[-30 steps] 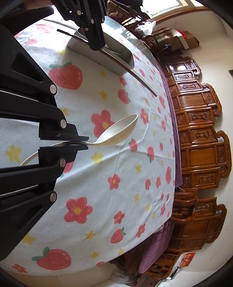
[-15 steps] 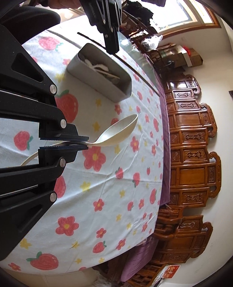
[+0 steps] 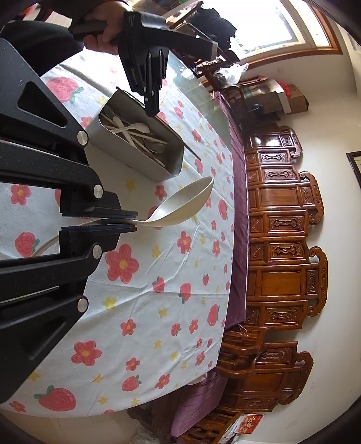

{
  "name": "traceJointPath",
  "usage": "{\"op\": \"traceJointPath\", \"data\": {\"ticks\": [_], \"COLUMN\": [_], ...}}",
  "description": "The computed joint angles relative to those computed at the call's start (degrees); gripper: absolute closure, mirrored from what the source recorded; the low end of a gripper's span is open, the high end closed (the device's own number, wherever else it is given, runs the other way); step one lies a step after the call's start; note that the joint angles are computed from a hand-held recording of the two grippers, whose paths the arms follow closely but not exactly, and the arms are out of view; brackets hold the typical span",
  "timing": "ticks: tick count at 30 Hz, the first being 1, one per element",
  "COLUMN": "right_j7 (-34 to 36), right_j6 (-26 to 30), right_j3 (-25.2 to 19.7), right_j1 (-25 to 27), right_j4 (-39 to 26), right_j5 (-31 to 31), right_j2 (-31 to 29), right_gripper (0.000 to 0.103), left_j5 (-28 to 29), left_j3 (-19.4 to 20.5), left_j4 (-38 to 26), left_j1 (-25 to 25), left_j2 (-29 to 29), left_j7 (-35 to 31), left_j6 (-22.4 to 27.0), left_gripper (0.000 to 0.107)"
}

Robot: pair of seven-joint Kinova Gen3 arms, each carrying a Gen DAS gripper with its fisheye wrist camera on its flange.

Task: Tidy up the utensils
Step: 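Carry the wooden chopstick into the silver tray and open the left gripper, then lower the white ladle spoon into the tray and open the right gripper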

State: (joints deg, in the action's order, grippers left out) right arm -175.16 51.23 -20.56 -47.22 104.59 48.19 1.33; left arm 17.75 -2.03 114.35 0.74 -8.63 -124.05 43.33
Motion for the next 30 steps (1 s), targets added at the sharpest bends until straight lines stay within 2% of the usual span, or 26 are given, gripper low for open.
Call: {"op": "traceJointPath", "data": {"ticks": [8, 13, 17, 23, 30], "right_j7": [2.73, 4.40, 5.57, 6.55, 9.10], "right_j6": [2.80, 2.38, 1.56, 0.65, -1.44], "right_j3": [1.11, 2.47, 3.52, 5.30, 8.19], "right_j1": [-2.20, -3.11, -4.00, -6.38, -8.75], "right_j4": [-3.79, -5.65, -7.54, -11.23, -16.64], "right_j5": [-1.10, -1.94, -2.65, -3.43, -5.52], "right_j2": [3.54, 5.19, 6.94, 10.31, 15.01], "right_gripper": [0.098, 0.098, 0.098, 0.098, 0.098], "left_j5": [-0.31, 2.79, 3.00, 6.21, 10.10], "left_j3": [0.03, -0.48, 0.01, -1.44, -6.46], "left_j4": [0.61, 0.78, 0.51, 0.11, -0.04], "left_j1": [-1.85, -3.63, -4.30, -5.70, -7.74], "left_j2": [5.30, 6.32, 6.64, 4.76, -0.60], "left_j7": [-2.85, -6.11, -6.40, -10.41, -18.50], "left_j6": [-1.02, -0.61, -0.64, 1.47, 5.35], "left_gripper": [0.103, 0.103, 0.103, 0.100, 0.094]}}
